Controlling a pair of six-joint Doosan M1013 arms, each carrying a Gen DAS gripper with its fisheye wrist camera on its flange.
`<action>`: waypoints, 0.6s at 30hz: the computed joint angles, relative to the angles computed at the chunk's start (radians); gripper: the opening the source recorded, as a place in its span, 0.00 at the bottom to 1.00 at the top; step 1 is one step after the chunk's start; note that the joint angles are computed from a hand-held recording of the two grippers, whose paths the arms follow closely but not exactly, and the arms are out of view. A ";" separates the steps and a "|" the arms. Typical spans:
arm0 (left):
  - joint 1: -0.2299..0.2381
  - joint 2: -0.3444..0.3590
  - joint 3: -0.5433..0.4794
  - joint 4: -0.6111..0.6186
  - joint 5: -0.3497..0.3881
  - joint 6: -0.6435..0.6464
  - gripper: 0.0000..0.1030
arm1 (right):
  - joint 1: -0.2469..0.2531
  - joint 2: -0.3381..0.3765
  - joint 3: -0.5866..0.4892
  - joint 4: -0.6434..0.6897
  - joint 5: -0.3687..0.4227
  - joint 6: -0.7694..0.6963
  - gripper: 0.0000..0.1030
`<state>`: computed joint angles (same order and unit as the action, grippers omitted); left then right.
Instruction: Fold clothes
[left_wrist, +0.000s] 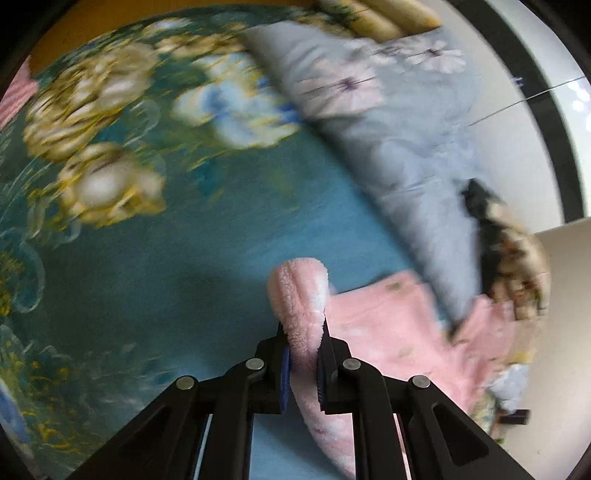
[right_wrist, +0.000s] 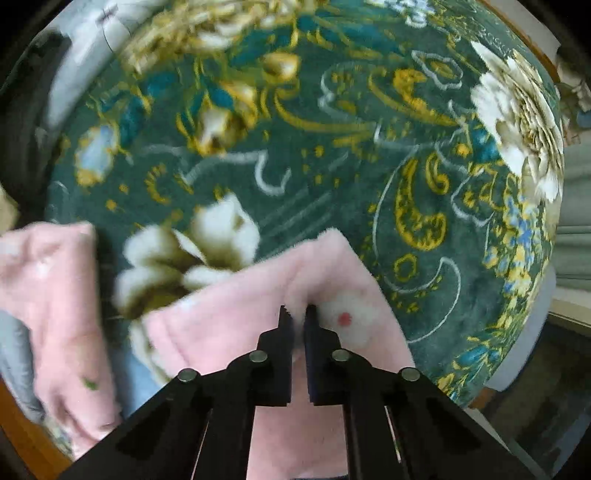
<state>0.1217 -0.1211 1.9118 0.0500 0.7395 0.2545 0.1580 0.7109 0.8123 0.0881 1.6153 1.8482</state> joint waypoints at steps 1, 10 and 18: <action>0.000 0.006 -0.023 0.000 -0.028 0.020 0.11 | -0.008 -0.002 -0.017 0.027 -0.012 0.000 0.04; -0.014 -0.038 -0.165 0.079 -0.280 0.160 0.11 | -0.073 -0.040 -0.269 0.338 -0.259 -0.096 0.04; -0.093 -0.077 0.013 0.007 0.012 0.041 0.11 | -0.139 -0.145 0.016 0.444 -0.322 -0.310 0.04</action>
<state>0.0292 -0.1978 1.9250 0.0565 0.7516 0.2957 0.0195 0.5656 0.8278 0.5324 1.2930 1.5380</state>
